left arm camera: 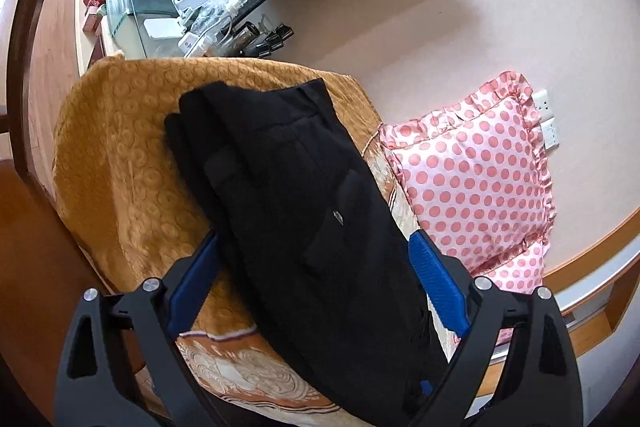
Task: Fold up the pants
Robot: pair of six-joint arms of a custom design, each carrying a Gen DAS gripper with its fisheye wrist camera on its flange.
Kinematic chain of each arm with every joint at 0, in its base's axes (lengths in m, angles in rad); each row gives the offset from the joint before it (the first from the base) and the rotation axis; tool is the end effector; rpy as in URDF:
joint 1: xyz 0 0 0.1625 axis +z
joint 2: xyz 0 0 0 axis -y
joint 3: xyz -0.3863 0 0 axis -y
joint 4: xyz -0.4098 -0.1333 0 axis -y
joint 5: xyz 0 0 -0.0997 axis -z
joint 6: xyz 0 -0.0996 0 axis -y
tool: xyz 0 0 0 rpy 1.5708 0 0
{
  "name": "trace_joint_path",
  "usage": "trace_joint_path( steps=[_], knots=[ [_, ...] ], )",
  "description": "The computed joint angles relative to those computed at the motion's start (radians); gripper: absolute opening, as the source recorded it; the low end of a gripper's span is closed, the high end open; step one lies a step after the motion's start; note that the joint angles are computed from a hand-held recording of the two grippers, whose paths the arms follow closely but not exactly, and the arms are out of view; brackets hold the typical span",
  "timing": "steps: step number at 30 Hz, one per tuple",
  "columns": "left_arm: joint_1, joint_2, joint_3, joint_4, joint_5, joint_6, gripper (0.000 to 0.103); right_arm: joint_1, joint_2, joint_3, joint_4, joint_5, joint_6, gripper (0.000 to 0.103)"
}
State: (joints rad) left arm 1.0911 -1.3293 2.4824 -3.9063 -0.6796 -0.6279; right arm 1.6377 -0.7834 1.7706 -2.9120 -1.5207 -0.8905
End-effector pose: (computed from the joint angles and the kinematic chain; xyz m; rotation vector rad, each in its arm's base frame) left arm 0.0235 -0.4116 0.2316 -0.9041 2.2350 -1.8875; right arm 0.1799 -0.6169 0.0344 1.3942 -2.6572 0.5220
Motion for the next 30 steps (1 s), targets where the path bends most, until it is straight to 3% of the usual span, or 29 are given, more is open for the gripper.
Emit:
trace_joint_path(
  steps=[4,9,10,13,16,20,22,26,30],
  knots=[
    [0.033,-0.028,-0.014,0.039,0.008,-0.028,0.071,-0.004,-0.005,0.007,-0.004,0.007,-0.002,0.051],
    [0.062,-0.045,-0.023,0.049,-0.005,-0.058,0.065,-0.012,-0.016,0.014,-0.008,0.016,0.006,0.051],
    [0.061,-0.045,-0.027,0.062,0.01,-0.066,0.06,-0.014,-0.019,0.016,-0.008,0.018,0.007,0.051],
    [0.059,-0.059,-0.031,0.154,0.067,-0.135,0.027,-0.021,-0.028,0.024,-0.016,0.025,0.011,0.052],
    [0.052,-0.052,-0.029,0.145,0.087,-0.111,0.015,-0.033,-0.045,0.036,-0.023,0.046,0.013,0.057],
    [-0.047,-0.007,-0.076,0.143,0.246,0.063,0.01,-0.057,-0.08,0.058,-0.037,0.086,0.017,0.057],
    [-0.096,0.021,-0.114,0.126,0.278,0.169,0.009,-0.075,-0.105,0.075,-0.057,0.103,0.023,0.057],
    [-0.176,0.091,-0.22,0.177,0.265,0.328,0.009,-0.112,-0.153,0.11,-0.111,0.13,0.042,0.057],
    [-0.217,0.212,-0.388,0.323,0.147,0.445,0.009,-0.159,-0.204,0.137,-0.159,0.142,0.095,0.057]
  ],
)
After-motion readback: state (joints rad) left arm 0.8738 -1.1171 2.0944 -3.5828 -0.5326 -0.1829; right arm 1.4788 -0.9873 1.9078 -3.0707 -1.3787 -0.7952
